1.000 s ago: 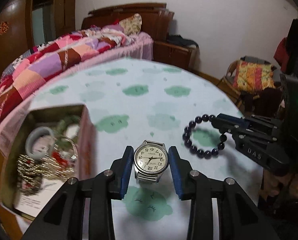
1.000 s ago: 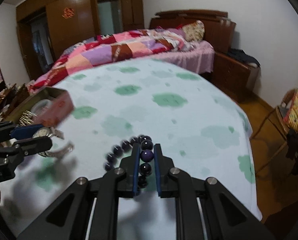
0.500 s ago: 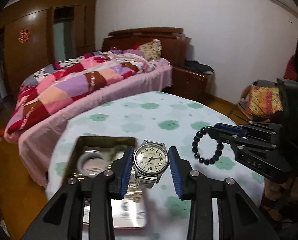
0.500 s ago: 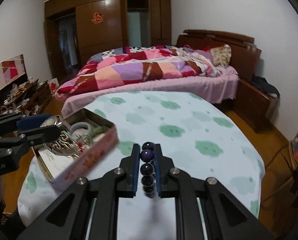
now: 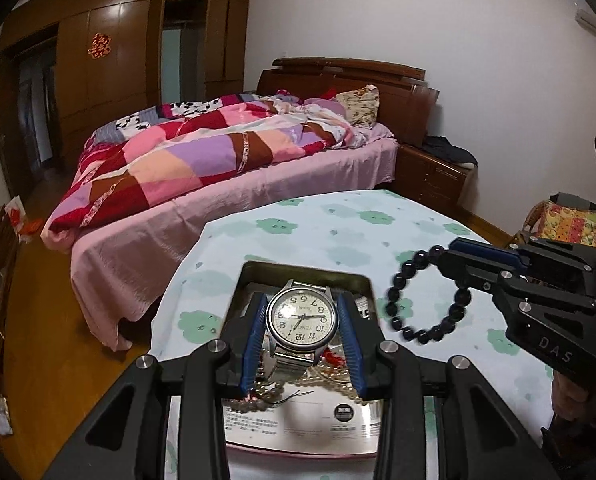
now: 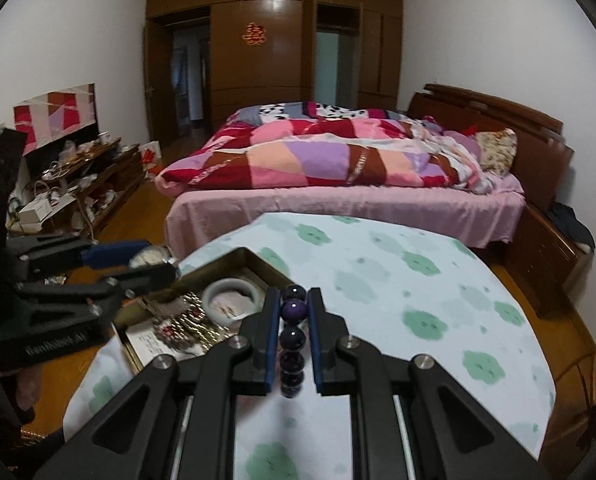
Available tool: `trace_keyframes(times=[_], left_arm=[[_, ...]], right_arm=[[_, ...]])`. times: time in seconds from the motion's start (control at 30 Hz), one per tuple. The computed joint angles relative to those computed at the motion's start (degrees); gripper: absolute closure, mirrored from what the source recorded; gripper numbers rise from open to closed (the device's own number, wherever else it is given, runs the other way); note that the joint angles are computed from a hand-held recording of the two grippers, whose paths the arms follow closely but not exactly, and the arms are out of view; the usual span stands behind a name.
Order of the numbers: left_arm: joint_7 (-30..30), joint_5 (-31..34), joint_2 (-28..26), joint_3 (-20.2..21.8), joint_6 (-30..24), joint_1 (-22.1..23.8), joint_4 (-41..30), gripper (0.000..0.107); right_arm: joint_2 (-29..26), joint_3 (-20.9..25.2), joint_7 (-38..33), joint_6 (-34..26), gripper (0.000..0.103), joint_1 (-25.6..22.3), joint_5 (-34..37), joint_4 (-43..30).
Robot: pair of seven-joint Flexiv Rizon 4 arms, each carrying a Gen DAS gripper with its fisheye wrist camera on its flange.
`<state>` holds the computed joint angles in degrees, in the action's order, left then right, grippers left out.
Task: Organize jewelry
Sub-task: 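Lower the watch with left and bracelet with right into the tin, then open both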
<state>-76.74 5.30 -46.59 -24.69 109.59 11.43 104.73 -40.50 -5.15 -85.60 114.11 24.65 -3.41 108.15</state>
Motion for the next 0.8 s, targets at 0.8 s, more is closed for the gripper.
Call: trace_keyframes(times=[0.8], left_arm=[[0.5, -4.6, -3.7, 2.0, -3.7, -0.9, -2.6, 0.070]], right_arm=[[-5.8, -7.2, 0.1, -5.8, 0.087, 8.6, -0.5, -4.3]])
